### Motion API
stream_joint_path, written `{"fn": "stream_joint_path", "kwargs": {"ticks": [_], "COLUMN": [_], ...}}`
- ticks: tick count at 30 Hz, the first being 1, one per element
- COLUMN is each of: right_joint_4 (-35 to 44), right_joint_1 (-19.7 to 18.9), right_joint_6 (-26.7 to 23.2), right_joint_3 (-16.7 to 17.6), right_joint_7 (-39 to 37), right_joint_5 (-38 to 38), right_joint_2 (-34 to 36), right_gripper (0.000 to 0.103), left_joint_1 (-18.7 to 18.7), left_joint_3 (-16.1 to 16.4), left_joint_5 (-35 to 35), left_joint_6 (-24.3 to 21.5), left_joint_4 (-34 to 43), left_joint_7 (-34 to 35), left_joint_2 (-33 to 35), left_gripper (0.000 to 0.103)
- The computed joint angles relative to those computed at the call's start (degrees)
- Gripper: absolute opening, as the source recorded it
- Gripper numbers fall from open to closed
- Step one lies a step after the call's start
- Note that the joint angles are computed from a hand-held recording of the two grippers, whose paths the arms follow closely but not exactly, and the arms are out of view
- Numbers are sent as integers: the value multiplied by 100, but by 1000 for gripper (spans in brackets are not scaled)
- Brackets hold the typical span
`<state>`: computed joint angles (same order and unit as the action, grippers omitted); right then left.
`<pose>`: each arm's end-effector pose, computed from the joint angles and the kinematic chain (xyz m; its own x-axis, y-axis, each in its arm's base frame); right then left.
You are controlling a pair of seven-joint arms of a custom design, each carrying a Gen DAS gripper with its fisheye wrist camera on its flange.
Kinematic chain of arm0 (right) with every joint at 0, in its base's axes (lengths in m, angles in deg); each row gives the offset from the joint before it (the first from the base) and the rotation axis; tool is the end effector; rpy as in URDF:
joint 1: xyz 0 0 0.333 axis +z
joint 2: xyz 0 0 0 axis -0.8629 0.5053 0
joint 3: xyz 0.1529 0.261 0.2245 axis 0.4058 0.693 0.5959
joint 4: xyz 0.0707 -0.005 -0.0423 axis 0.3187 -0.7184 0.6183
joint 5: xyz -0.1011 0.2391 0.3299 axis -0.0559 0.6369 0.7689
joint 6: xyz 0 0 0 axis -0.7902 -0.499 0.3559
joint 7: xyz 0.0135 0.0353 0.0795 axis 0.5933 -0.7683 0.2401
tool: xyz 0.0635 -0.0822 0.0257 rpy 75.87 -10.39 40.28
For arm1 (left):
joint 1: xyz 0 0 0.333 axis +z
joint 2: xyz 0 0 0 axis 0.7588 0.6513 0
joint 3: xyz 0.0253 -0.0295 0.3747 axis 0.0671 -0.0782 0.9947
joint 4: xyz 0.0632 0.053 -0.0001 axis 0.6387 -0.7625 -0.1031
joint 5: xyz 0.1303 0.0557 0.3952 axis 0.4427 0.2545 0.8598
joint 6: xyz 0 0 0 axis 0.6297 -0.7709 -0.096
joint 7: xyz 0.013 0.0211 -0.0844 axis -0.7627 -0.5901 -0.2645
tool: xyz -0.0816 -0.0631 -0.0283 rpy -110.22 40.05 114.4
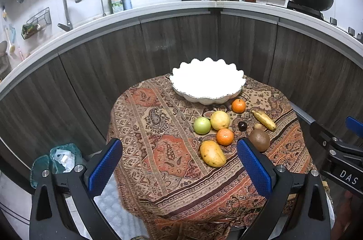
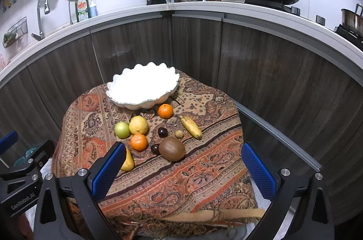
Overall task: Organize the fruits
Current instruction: 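Grasp the yellow mango with the left tool while the right tool grasps the brown kiwi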
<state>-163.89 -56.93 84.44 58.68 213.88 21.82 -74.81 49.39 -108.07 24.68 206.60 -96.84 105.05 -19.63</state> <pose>0.4670 0.1260 0.5862 -0.2828 -0.9591 -0.0085 -0.5785 0.1776 -0.7961 0.5014 -0.2097 0.6152 -0.1705 -0.9808 -0.0945 -0.6109 0.1804 -0.7709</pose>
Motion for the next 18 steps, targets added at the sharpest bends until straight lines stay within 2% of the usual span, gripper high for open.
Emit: {"fn": "stream_joint_path", "kwargs": {"ticks": [4, 9, 18], "right_joint_4": [115, 242, 538], "right_joint_1": [-58, 4, 122], "right_joint_6": [47, 144, 120], "right_joint_3": [-3, -163, -444], "right_joint_7": [33, -151, -559], "right_joint_5": [-161, -71, 237], "right_joint_2": [185, 510, 1141], "right_gripper": [102, 102, 102], "left_joint_1": [-97, -265, -779], "left_joint_3": [40, 148, 539], "left_joint_5": [-35, 146, 166], "left_joint_6": [-165, -344, -666], "left_joint_4": [183, 427, 885], "left_joint_7": [99, -4, 40], "left_joint_2": [249, 619, 1342], "left_gripper": [103, 103, 103]}}
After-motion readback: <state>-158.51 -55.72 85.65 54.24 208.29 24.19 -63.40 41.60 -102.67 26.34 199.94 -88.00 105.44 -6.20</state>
